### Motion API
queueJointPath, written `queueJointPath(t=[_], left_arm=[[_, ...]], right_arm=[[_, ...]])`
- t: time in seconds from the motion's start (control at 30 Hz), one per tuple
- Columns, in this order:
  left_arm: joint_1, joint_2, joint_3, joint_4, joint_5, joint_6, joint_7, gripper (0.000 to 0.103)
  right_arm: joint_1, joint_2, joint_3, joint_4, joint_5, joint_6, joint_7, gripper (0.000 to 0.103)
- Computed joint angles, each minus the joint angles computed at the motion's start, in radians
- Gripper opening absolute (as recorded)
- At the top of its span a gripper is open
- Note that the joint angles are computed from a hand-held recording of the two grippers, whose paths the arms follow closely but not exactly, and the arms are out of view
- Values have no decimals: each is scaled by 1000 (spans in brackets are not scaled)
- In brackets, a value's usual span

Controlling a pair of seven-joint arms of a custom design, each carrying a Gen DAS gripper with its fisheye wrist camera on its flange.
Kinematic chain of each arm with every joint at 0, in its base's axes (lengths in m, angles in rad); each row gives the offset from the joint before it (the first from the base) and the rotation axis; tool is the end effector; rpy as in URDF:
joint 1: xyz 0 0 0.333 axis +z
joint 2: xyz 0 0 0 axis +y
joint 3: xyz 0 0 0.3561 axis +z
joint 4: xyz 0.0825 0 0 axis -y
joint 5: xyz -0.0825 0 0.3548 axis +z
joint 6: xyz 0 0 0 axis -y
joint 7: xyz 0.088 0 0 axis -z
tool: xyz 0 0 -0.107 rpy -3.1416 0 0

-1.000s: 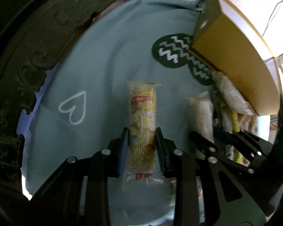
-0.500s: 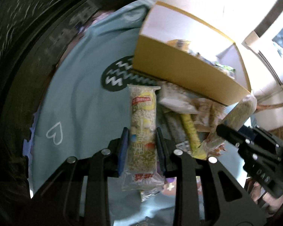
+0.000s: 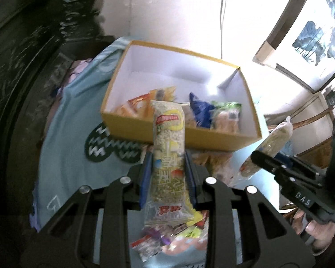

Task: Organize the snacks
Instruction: 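Lower both held packs into the yellow box and open both tools, then grasp the red-and-white chip bag with left tool while right tool grasps a pink-topped cracker bag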

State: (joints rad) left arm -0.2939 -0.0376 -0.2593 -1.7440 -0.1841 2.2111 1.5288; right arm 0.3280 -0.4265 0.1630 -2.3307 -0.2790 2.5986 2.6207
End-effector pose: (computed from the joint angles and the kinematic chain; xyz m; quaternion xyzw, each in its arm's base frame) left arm 0.4725 -0.3027 0.6744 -0.5167 0.8155 -0.2569 0.0453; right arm 0.3682 0.2183 0.6234 -0.5307 0.7675 -0.1464 0.3283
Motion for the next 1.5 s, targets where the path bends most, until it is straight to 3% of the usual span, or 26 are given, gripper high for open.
queueJointPath(t=[0.33,0.47,0.53,0.6,0.67,0.73,0.8,0.87,1.0,1.07,1.3,1.5], left_arm=[[-47,190,-2,225,85,-4,-49,26],[-63,281,14,305,110,-16,-65,20],[-79,352,25,387,128,-72,-102,14],[-75,352,23,383,105,-56,-95,13],[-82,339,26,354,128,-25,-62,13],[-83,373,31,391,125,-84,-73,13],[-84,374,39,385,128,-83,-91,13],[-80,356,38,357,128,-59,-80,14],[-78,312,37,302,148,-31,-59,30],[-73,278,38,258,154,-9,-57,32],[-30,97,26,14,124,70,-34,66],[4,-61,17,-204,79,55,15,72]], right_arm=[[-72,62,-48,41,-7,53,6,29],[-108,125,-53,75,-33,56,23,28],[-98,184,-78,109,-2,53,-13,28],[-90,221,-100,126,51,66,-34,28],[-103,237,-88,144,21,50,-22,28],[-120,244,-81,135,-20,73,31,29],[-119,240,-87,123,-11,85,44,34],[-117,226,-82,123,-14,41,48,51],[-131,168,-61,88,-100,57,105,55],[-111,121,-72,42,-69,93,82,57],[-76,-43,-16,-104,-61,84,81,62],[-23,-101,13,-193,13,31,141,66]])
